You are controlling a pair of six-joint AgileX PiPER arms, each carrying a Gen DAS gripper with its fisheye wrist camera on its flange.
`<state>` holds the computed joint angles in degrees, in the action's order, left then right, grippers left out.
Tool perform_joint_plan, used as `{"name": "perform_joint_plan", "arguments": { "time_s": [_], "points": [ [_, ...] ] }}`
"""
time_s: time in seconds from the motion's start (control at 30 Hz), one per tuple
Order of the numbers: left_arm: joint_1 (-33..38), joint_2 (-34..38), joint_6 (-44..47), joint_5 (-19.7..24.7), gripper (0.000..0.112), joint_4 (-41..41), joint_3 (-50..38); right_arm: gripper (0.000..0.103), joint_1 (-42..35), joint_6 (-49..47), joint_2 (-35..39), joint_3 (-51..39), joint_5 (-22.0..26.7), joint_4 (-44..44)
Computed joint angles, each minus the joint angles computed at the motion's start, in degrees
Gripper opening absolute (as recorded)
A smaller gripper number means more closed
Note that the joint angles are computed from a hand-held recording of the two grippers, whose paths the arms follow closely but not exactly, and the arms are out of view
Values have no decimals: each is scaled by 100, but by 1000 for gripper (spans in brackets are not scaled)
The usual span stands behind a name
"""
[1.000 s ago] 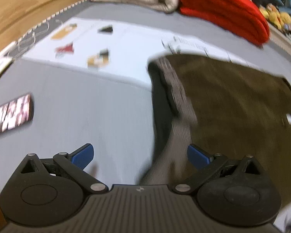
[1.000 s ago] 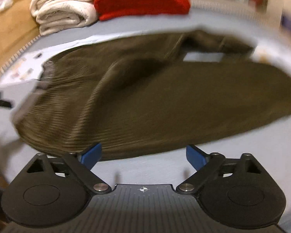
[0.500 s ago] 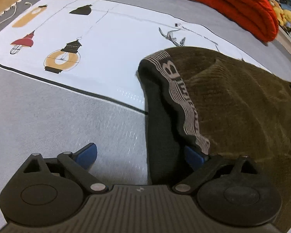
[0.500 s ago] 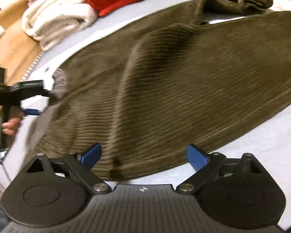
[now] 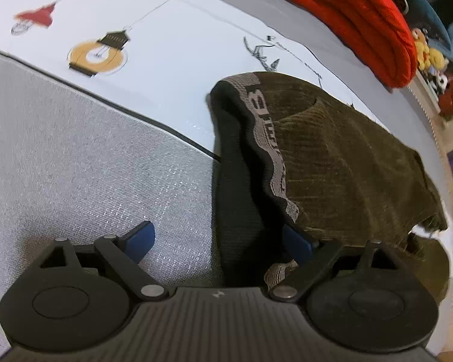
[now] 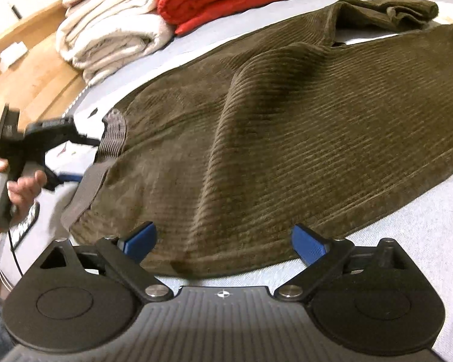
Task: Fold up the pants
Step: 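Move the left tool to the grey waistband while the right tool reaches the leg cuff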
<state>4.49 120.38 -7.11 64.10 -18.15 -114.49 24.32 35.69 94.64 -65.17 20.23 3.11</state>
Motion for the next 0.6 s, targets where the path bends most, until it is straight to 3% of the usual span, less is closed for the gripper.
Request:
{"name": "perform_joint_plan", "arguments": {
  "time_s": [0.1,0.17,0.23,0.33,0.47,0.53,0.57,0.6],
  "points": [
    [213,-52,628,258,94,-907,24,94,-308,685,-43,36,-20,-205],
    [350,-229,1023,123,94,-1441,331,93,-602,27,-77,153,-122,623],
    [192,-459,1036,-390,100,-1170,695,93,-747,-609,-83,268,-239,1217],
    [-86,-107,576,-158,101,-672,391,93,-793,-929,23,363,-527,1383],
    [-622,-178,235,-604,103,144,600,94,-767,-1039,150,462,-1003,1321],
    [-779,-223,14,-796,92,405,690,96,-803,-1533,151,494,-1096,1804],
    [-897,-246,-347,-786,77,795,650,97,-818,-1828,138,544,-1160,2122],
    [-956,-162,-619,-561,72,1058,438,97,-804,-1899,122,589,-1222,2210]
  ]
}}
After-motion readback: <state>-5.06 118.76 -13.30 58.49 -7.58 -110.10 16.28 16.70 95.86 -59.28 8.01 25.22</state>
